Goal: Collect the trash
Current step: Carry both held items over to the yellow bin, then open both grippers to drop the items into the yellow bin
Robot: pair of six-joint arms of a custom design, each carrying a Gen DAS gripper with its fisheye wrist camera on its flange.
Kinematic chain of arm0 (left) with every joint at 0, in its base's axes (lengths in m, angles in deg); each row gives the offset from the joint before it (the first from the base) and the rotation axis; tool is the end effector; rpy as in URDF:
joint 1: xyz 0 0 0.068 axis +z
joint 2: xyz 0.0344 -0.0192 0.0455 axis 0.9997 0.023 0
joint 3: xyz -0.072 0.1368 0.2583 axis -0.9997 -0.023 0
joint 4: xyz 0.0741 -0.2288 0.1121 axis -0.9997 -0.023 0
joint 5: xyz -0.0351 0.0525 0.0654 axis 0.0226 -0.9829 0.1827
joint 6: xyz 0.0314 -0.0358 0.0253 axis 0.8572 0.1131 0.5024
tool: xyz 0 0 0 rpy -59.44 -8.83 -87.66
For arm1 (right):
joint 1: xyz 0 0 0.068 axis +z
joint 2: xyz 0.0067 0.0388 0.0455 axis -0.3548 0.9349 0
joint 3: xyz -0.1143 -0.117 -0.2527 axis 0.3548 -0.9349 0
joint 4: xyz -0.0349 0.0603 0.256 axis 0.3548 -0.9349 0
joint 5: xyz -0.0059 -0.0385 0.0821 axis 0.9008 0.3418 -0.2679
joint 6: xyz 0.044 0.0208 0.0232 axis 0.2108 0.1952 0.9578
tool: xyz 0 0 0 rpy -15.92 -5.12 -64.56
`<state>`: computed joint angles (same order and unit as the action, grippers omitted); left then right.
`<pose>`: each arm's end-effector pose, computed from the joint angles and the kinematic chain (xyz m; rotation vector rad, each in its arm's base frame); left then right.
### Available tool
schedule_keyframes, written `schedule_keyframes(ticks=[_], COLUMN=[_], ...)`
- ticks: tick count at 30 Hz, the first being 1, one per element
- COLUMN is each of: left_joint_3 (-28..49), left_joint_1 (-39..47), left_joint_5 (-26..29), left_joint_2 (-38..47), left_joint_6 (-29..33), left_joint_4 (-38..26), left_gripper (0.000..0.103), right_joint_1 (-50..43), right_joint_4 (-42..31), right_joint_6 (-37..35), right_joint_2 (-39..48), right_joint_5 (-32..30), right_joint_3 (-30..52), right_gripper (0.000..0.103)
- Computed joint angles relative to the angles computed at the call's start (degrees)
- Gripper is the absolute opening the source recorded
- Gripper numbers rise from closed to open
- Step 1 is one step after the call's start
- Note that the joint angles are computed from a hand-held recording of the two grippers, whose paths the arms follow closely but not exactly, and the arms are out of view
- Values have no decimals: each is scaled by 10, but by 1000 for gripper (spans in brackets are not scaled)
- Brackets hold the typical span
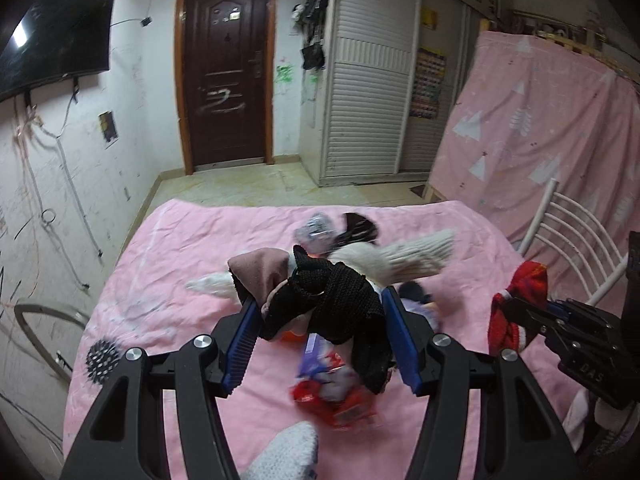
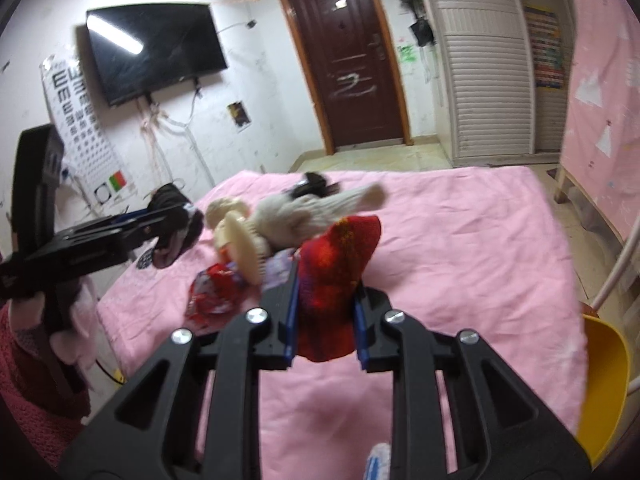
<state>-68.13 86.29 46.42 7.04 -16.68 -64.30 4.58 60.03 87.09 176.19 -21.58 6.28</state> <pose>0.1663 0.0010 0.1243 -0.3582 2.2029 0.0899 0.2578 0.1404 0.0643 -0.7518 2.0820 0.7798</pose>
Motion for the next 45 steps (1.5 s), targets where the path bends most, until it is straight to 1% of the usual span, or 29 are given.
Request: schedule_keyframes(ticks=[4, 7, 11, 18, 22, 30, 33, 35, 38, 42, 43, 45], left_joint_3=[42, 84, 146, 269, 339, 481, 530, 558, 580, 573, 572, 559], left_joint_1=[-121, -196, -267, -349, -369, -390, -395, -400, -406, -400, -399, -397], left_joint_5=[-65, -97, -114, -120, -102, -39, -25, -24, -35, -37, -39, -42], left_joint_2=[42, 96, 168, 282, 338, 441, 481, 505, 524, 519, 518, 508], left_joint_6=[-39, -60, -71, -70, -60, -50, -55, -58, -60, -69, -71, -75], left_joint_4=[-7, -5, -6, -30, -48, -93, -110, -119, -128, -130, -129, -123], left_gripper=[51, 51, 51, 51, 51, 52, 59, 66, 68, 69, 69, 69], right_joint_1=[-77, -142, -213, -314, -376, -434, -437, -443, -441, -438, -436, -432], right_joint_4=[19, 24, 19, 8, 1, 15, 11, 2, -6, -12, -18, -24], right_joint_6=[-5, -10, -17, -40, -44, -37, -36, -42, -42, -43, -44, -44], right_joint_2=[-1, -4, -9, -4, 15, 53, 60, 68, 73, 81, 84, 85], right_joint_5=[-35, -60, -81, -112, -138, -121, -108, -111, -109, -111, -111, -109], right_joint_3=[-12, -16, -14, -7, 12, 44, 54, 65, 72, 75, 79, 81], right_gripper=[21, 21, 21, 21, 22, 22, 22, 22, 22, 24, 27, 36])
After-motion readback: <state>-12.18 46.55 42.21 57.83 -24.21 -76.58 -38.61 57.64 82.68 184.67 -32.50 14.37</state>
